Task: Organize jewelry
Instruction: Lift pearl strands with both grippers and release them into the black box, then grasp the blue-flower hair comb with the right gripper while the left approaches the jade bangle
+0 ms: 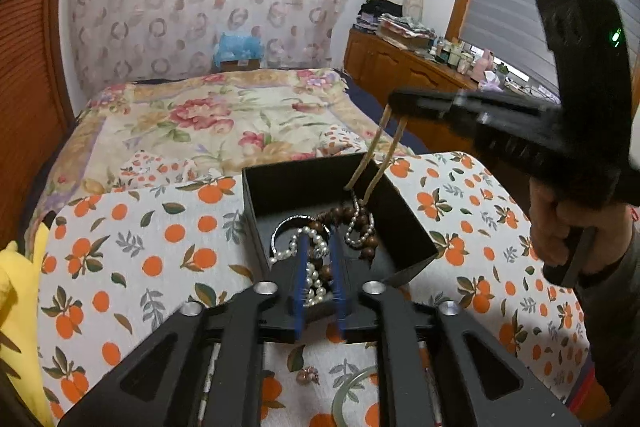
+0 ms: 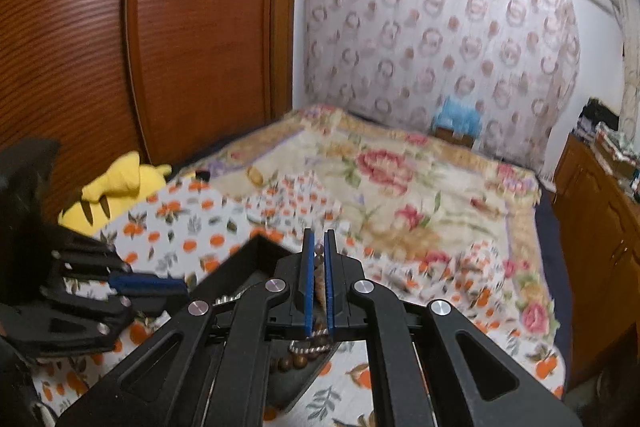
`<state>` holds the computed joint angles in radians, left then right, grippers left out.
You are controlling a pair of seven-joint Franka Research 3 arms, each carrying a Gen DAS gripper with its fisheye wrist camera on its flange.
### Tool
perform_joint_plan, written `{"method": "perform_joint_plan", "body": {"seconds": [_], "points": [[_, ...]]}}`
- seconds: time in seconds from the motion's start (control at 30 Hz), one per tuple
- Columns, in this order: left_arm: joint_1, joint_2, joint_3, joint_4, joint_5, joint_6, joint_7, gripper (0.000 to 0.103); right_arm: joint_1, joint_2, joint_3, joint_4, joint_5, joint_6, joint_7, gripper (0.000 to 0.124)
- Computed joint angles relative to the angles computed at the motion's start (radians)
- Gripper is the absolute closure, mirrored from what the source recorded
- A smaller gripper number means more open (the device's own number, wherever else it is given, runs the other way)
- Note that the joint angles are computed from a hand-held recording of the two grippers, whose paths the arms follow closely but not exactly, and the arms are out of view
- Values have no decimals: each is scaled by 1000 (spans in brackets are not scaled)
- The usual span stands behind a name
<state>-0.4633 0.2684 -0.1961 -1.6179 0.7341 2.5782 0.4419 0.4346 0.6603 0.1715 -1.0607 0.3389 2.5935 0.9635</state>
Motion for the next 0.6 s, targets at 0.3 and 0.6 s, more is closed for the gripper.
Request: {"method": "perform_joint_plan", "body": {"seconds": [0.3, 0.6], "points": [[-10, -69, -11, -106, 65, -12, -112, 64, -12, -97, 3, -188, 20, 78, 2, 110], [-20, -132, -58, -217, 118, -22, -203, 58, -76, -362, 70, -620, 203, 240, -116, 110]]}}
